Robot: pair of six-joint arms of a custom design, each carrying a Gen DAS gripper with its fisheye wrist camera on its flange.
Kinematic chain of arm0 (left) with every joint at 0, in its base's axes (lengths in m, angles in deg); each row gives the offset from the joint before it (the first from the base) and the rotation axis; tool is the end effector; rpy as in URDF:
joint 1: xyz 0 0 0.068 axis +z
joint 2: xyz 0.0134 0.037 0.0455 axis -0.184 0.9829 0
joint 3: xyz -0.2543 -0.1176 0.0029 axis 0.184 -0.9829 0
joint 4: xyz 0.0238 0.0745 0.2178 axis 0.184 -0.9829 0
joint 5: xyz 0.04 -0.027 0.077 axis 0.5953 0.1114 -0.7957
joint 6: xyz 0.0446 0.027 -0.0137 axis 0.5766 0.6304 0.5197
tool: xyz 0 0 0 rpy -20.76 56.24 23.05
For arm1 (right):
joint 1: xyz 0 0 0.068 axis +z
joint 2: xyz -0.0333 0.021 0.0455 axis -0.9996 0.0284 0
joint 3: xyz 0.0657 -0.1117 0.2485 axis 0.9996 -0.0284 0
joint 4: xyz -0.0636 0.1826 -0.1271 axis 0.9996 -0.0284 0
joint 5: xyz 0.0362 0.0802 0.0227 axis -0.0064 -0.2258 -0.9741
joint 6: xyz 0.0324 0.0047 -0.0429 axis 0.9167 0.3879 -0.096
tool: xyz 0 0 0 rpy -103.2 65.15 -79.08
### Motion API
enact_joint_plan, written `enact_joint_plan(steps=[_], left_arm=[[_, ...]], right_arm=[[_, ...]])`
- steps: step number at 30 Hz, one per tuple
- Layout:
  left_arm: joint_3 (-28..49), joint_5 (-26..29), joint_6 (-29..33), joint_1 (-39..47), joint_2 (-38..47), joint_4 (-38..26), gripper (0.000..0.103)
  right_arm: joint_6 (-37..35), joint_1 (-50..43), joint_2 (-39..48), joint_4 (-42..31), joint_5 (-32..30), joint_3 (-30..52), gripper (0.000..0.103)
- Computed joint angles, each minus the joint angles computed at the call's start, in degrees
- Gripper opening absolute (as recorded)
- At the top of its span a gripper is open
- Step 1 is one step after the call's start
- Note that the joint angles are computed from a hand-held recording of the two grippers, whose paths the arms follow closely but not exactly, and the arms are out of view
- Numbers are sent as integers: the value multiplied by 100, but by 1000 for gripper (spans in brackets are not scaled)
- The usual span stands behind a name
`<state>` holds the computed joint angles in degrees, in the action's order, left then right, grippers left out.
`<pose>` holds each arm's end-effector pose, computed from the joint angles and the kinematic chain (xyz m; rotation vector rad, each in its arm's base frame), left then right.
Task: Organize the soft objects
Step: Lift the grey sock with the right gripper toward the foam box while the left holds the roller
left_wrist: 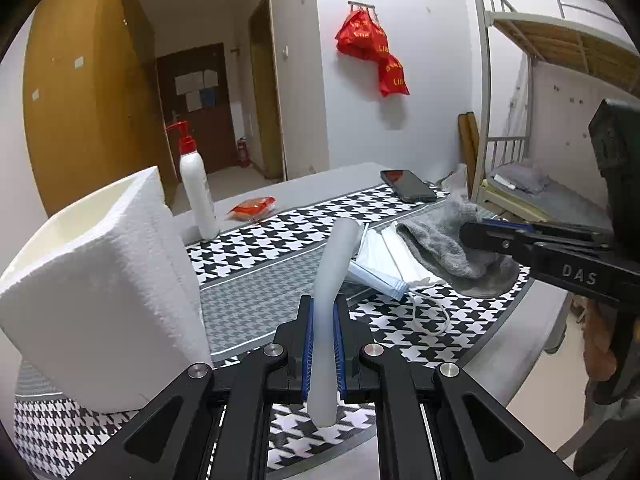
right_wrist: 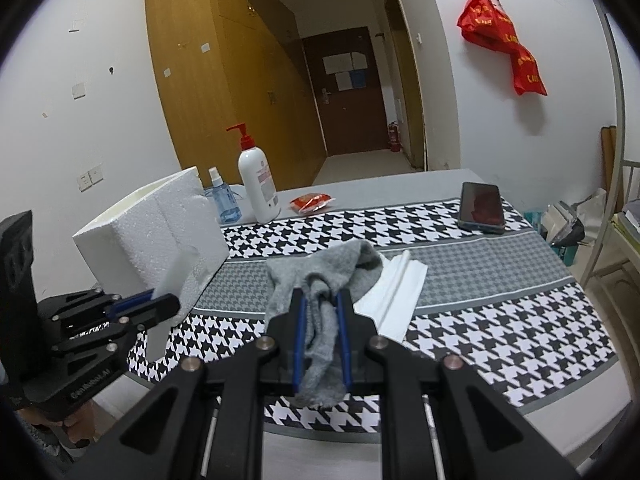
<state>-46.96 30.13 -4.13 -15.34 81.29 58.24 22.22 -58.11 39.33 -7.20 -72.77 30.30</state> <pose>0.2213 -0.0178 0.1592 0.1533 2.1366 0.0060 0.2968 0.1787 0.1679 -0.4620 2.0763 0.5644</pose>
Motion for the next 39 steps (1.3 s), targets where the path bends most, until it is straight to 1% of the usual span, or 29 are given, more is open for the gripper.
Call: enact_joint_plan(steps=[9, 16, 20, 24, 30, 35, 39], left_arm=[[-410, 586, 295, 628, -386, 112, 10], [-642, 946, 492, 1048, -994, -158, 10], [-742, 1033, 581, 1228, -1269, -268, 10], [-831, 1169, 630, 1473, -1734, -530, 10], [-904, 1397, 749, 1927, -2105, -770, 10], [-930, 1717, 868, 2501, -2278, -947, 10], [-942, 2081, 982, 3094, -2400, -1080, 10]], right_arm=[[221, 367, -31, 61, 475, -18, 18], [310, 732, -159, 68, 818, -91, 18], [292, 922, -231, -16, 942, -71, 18], [241, 1097, -308, -64, 999, -53, 18], [149, 1324, -341, -92, 1009, 29, 18], [51, 1549, -255, -192, 1004, 217, 18], [-4, 1707, -153, -327, 974, 430, 18]])
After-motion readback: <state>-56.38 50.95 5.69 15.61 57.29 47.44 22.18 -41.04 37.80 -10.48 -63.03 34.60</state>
